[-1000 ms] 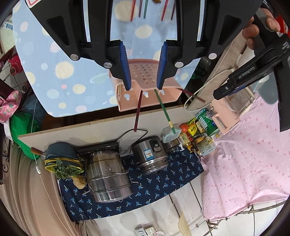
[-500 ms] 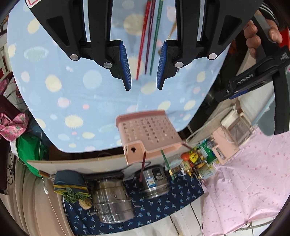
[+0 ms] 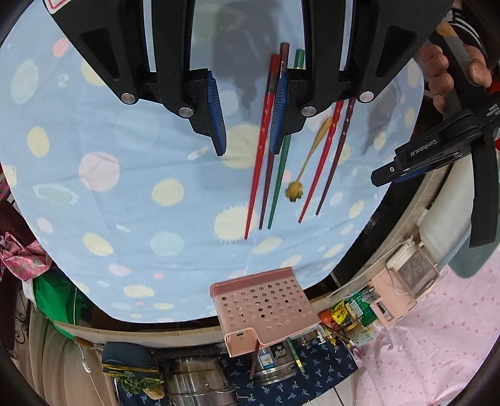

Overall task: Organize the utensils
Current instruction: 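Grasp a dark red chopstick with the left gripper while the right gripper grasps a red chopstick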

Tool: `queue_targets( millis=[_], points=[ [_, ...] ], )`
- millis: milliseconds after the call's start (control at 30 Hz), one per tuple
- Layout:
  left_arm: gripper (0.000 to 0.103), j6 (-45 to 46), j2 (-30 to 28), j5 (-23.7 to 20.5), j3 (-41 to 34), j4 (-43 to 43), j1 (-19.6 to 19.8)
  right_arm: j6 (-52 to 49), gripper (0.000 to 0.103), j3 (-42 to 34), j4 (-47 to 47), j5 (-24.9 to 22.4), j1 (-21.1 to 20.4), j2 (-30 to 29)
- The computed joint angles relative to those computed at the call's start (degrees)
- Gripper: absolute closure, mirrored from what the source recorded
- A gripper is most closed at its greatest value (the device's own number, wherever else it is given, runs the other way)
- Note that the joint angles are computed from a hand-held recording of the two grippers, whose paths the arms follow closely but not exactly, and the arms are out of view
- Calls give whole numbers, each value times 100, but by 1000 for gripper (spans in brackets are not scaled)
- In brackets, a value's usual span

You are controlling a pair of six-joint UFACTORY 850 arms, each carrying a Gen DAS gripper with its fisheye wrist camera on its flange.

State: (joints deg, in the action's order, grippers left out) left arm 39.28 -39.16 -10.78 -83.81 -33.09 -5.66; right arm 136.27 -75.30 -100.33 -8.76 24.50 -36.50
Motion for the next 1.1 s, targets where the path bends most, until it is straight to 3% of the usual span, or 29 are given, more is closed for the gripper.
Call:
queue_targets(
  millis=[400,700,1100],
  points=[
    [56,109,110,38,569,-53,88,-1486,74,-116,1401,13,224,-283],
    [56,462,158,-16,754,-376,153,-1982,75,-238,1869,-96,286,-434],
    [54,666,153,-89,815,-507,101,-1562,81,-166,1372,-256,313,-419]
  ],
)
